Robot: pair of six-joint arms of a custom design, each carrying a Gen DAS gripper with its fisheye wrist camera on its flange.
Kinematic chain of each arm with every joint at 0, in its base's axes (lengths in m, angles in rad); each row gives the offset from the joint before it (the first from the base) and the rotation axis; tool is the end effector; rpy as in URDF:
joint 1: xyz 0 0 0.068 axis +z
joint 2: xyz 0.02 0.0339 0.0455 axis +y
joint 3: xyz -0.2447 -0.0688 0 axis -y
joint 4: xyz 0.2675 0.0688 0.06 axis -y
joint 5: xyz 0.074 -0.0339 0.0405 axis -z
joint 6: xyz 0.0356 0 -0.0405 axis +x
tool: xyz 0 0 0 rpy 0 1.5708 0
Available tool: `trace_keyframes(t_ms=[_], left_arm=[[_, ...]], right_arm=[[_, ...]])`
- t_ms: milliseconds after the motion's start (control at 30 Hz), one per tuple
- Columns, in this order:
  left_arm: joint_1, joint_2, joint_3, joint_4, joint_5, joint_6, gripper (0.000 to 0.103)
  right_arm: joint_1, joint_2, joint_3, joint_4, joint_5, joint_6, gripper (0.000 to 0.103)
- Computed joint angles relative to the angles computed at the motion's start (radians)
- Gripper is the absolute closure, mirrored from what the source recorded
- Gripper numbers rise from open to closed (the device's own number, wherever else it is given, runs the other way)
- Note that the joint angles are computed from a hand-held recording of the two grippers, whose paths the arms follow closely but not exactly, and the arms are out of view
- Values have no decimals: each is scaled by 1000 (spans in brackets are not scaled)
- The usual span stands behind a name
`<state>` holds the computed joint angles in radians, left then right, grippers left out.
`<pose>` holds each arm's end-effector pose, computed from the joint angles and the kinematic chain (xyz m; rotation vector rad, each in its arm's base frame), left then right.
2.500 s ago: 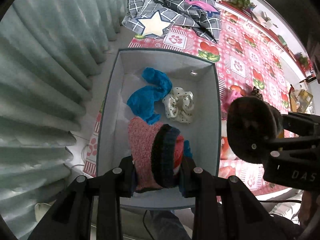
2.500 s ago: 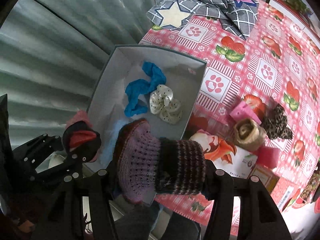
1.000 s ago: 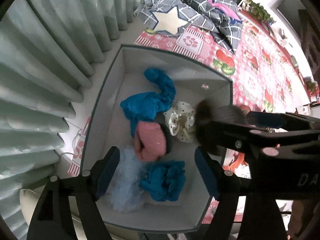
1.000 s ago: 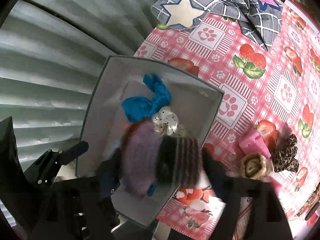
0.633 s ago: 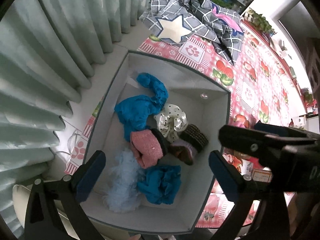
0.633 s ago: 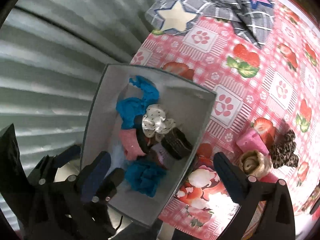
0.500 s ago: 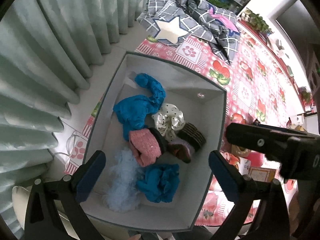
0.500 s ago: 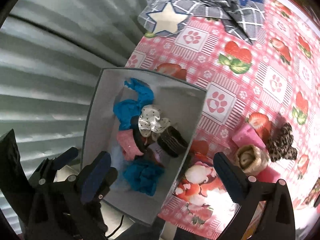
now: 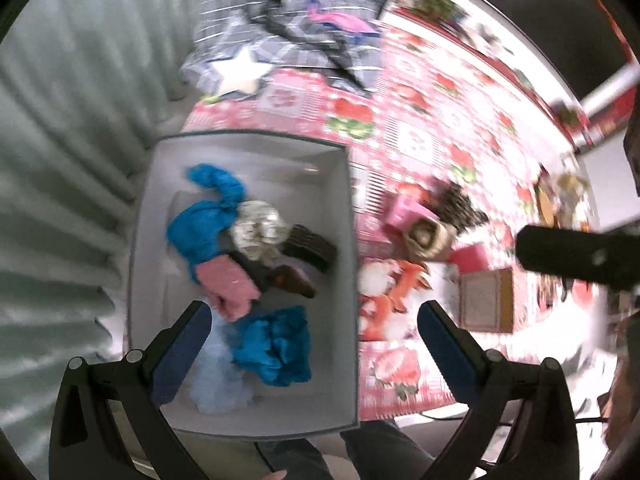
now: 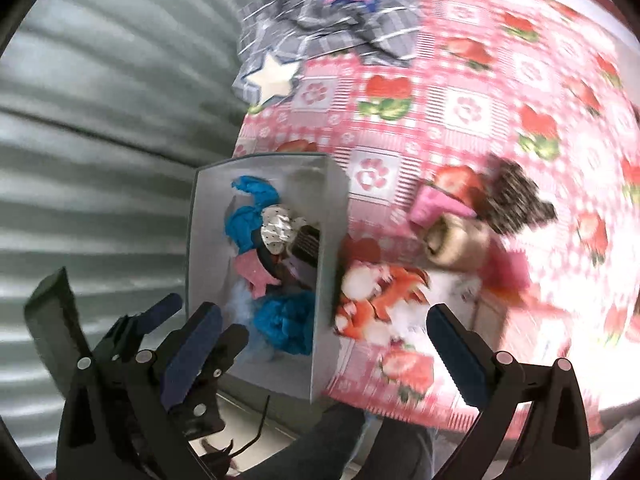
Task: Organize soft objects
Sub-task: 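Lower both socks into the white box and open both tools, then withdraw both tools from the box toward the table items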
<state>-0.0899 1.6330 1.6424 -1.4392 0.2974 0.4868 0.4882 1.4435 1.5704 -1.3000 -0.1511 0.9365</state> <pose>0.3151 -0.0389 0.3133 0.8601 2.7912 -0.3883 0.2527 0.1403 0.3489 0.5991 2.8259 0.5459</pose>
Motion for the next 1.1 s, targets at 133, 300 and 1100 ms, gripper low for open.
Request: trace_keyframes(t_ms=[133, 300, 1100], left_arm=[[-81, -34, -34, -2, 1, 25, 0], [-183, -23, -19, 5, -7, -15, 0], [-497, 369, 229, 33, -233, -337, 0]], right_arm=[[-16, -194, -107, -43, 37, 115, 0], [-119, -353, -150, -186, 85, 109, 0], [-676, 309, -386, -46, -230, -822, 0]])
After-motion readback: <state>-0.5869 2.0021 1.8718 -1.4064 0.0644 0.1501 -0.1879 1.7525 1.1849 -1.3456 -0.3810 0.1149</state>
